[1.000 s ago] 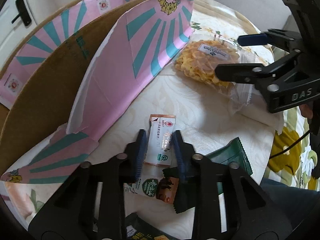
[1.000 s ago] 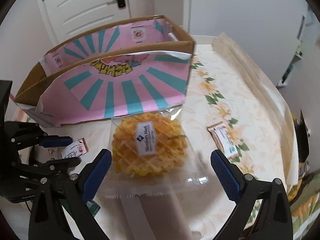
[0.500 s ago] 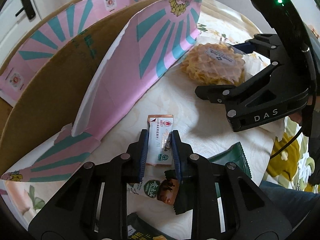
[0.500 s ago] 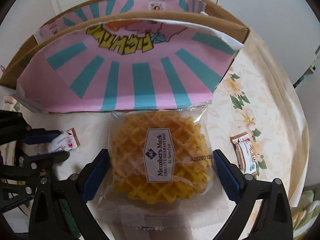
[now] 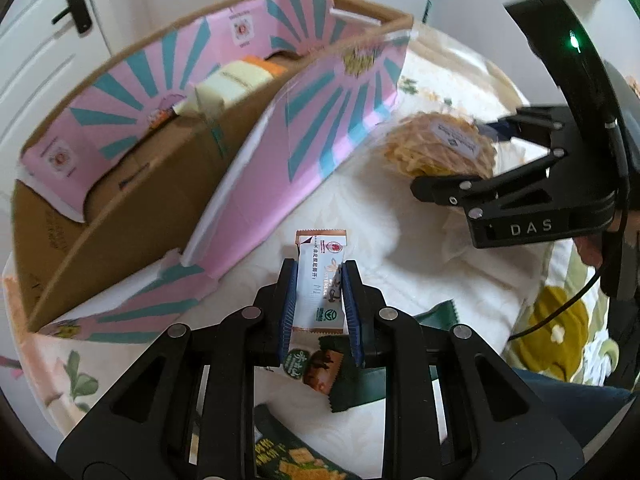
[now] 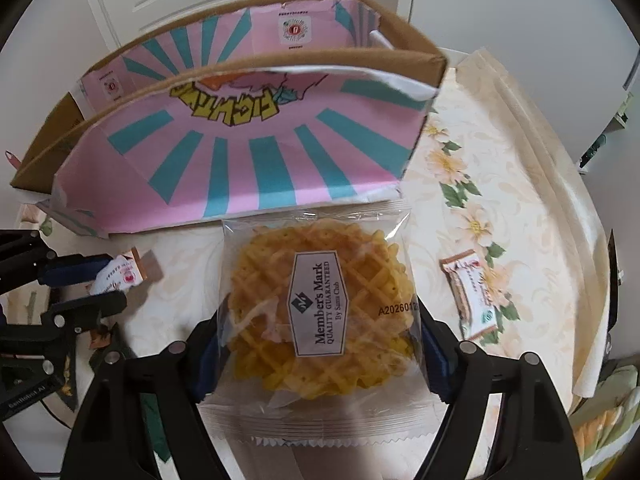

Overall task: Organize snacks
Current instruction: 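Place the sachet in the box with left tool while right tool carries the waffle over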

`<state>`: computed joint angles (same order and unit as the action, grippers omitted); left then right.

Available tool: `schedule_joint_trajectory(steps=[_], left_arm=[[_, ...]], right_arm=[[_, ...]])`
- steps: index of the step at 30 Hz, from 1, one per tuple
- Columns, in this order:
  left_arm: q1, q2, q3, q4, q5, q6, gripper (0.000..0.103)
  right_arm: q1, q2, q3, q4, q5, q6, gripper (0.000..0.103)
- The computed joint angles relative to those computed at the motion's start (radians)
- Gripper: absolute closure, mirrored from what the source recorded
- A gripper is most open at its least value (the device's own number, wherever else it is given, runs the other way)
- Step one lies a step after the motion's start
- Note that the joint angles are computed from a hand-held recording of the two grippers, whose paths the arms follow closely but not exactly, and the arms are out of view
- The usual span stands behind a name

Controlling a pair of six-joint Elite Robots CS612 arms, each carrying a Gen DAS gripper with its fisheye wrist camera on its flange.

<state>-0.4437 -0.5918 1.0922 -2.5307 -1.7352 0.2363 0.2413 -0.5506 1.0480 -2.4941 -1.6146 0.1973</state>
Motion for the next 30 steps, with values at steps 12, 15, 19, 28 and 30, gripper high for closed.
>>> schedule_joint_trajectory(steps=[12, 15, 19, 28, 30], left_arm=[[-0.023, -0.094, 0.108, -0.117, 0.08, -0.201, 0.083], [-0.033, -0.12, 0.136, -0.166, 0.124, -0.281, 0.083], [-0.045, -0.144, 0.151, -0.213, 0.192, -0.36, 0.083], [-0.043, -0.138, 0.096, -0.222, 0.267, -0.511, 0.083], [-0.037, -0.125, 0.069, -0.209, 0.272, -0.523, 0.083]], right_arm=[[-0.024, -0.101, 0.13, -0.135, 0.052, -0.028, 0.028], [-0.032, -0.126, 0.148, -0.164, 0.074, -0.06, 0.028], [-0.042, -0.147, 0.153, -0.197, 0.102, -0.122, 0.028], [-0.056, -0.121, 0.048, -0.199, 0.183, -0.254, 0.028], [-0.056, -0.106, 0.007, -0.17, 0.197, -0.269, 0.028]])
